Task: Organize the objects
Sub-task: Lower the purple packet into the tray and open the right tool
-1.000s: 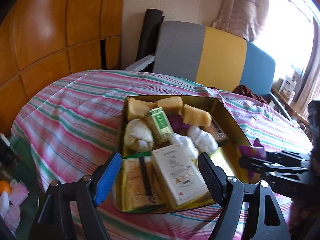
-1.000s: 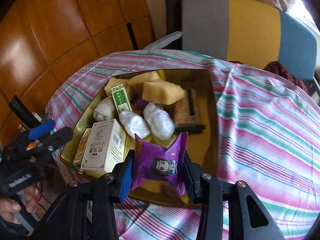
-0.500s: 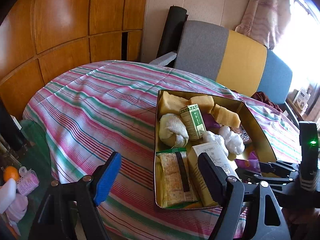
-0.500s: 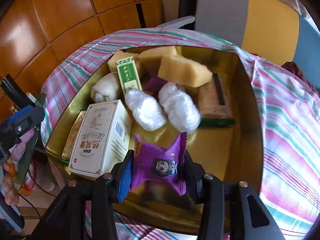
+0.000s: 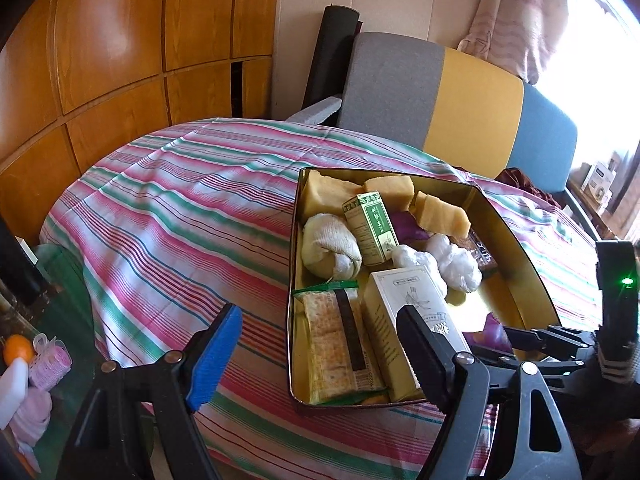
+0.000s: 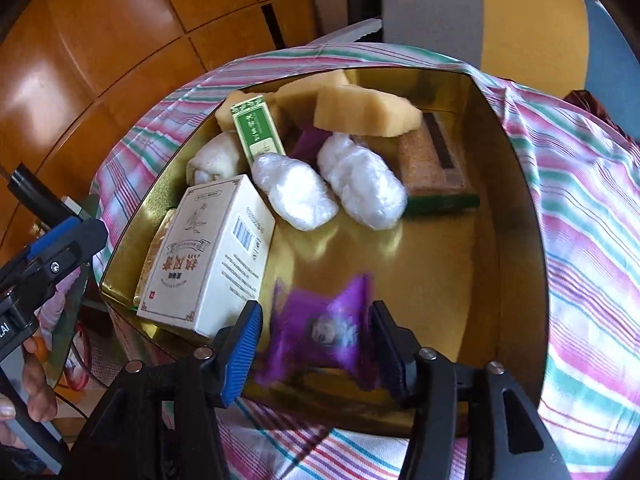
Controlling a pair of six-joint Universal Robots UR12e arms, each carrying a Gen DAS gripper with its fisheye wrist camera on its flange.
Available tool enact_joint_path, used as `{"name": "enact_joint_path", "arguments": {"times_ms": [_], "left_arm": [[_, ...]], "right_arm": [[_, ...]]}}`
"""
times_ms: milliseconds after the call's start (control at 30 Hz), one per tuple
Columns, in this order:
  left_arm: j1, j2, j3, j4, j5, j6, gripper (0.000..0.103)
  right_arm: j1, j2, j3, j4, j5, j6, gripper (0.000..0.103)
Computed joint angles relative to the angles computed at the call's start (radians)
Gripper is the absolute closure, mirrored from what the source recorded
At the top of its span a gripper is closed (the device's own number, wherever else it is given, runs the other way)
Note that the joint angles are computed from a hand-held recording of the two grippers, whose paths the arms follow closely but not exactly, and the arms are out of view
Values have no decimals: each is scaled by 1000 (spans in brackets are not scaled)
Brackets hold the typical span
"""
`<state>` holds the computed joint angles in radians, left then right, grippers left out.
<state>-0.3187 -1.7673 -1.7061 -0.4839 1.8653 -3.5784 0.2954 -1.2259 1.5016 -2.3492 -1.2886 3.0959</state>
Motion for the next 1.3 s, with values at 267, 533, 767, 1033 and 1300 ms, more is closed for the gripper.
{"name": "enact_joint_path", "arguments": {"times_ms": [267, 533, 767, 1033, 1300], "left_arm": [[-6, 0, 0, 6, 9, 8, 22], [3, 20, -19, -5, 52, -22, 21], [11, 27, -28, -10, 57, -38, 21], [9, 30, -27, -12, 65, -42, 15], [-7, 30, -22, -10, 104, -38, 10]], "right_arm": [[5, -36, 44, -102, -48, 27, 38], [45, -22, 22, -143, -19, -82, 38], [65, 19, -21, -122, 31, -91, 43], [54, 36, -40, -146, -1, 11, 43], [65, -6, 19, -240, -83, 21, 43]]}}
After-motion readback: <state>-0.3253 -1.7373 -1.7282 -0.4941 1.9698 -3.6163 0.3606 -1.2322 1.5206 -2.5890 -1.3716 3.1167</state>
